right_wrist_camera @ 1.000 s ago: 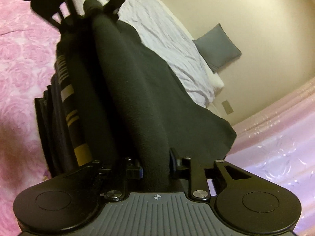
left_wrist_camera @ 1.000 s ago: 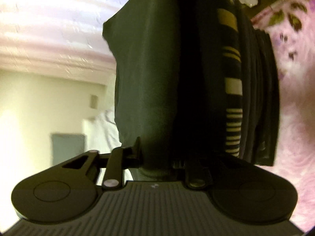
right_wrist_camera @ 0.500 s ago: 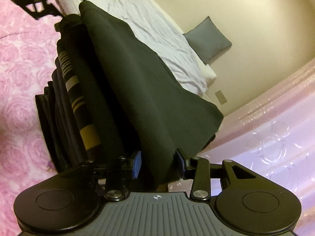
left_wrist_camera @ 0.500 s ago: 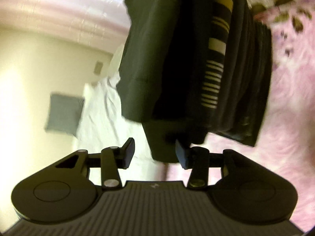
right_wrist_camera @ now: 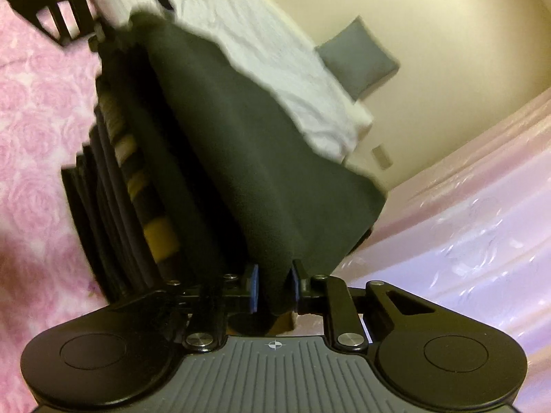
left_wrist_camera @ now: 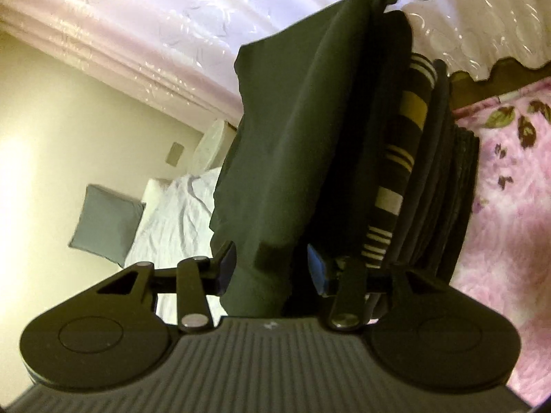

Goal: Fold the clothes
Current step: 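Lower the shirt onto the top of the clothes stack with both grippers, then open both grippers and pull them back from the stack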

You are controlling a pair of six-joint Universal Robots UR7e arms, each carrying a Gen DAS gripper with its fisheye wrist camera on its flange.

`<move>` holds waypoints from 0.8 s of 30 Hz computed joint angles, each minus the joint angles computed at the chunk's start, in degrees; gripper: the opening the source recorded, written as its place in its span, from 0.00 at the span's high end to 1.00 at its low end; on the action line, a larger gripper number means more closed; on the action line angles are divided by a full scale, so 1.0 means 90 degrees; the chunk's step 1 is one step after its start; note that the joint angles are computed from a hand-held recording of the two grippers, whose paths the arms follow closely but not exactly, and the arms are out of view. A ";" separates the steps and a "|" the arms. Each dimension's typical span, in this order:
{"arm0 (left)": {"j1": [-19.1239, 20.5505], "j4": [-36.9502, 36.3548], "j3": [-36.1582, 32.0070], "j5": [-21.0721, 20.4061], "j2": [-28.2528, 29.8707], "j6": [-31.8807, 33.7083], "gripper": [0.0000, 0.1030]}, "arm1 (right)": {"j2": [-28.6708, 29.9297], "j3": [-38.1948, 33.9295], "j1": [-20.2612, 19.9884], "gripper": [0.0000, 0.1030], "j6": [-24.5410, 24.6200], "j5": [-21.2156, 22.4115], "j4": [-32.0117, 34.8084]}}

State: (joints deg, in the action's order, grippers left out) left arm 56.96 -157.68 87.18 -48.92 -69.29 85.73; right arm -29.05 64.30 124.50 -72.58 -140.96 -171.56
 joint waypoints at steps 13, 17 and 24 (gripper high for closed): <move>-0.0005 0.1907 -0.1365 -0.0264 0.0292 -0.3132 0.60 | -0.0238 0.0461 -0.0120 0.67 0.0087 0.0252 -0.0196; 0.0103 0.2685 -0.1838 -0.0060 0.0561 -0.3732 0.60 | -0.0406 0.0484 0.0036 0.57 0.0645 0.0287 0.0438; 0.0160 0.2827 -0.2008 -0.0103 0.0624 -0.3937 0.59 | -0.0576 0.0030 -0.0032 0.57 0.3091 0.1271 0.0994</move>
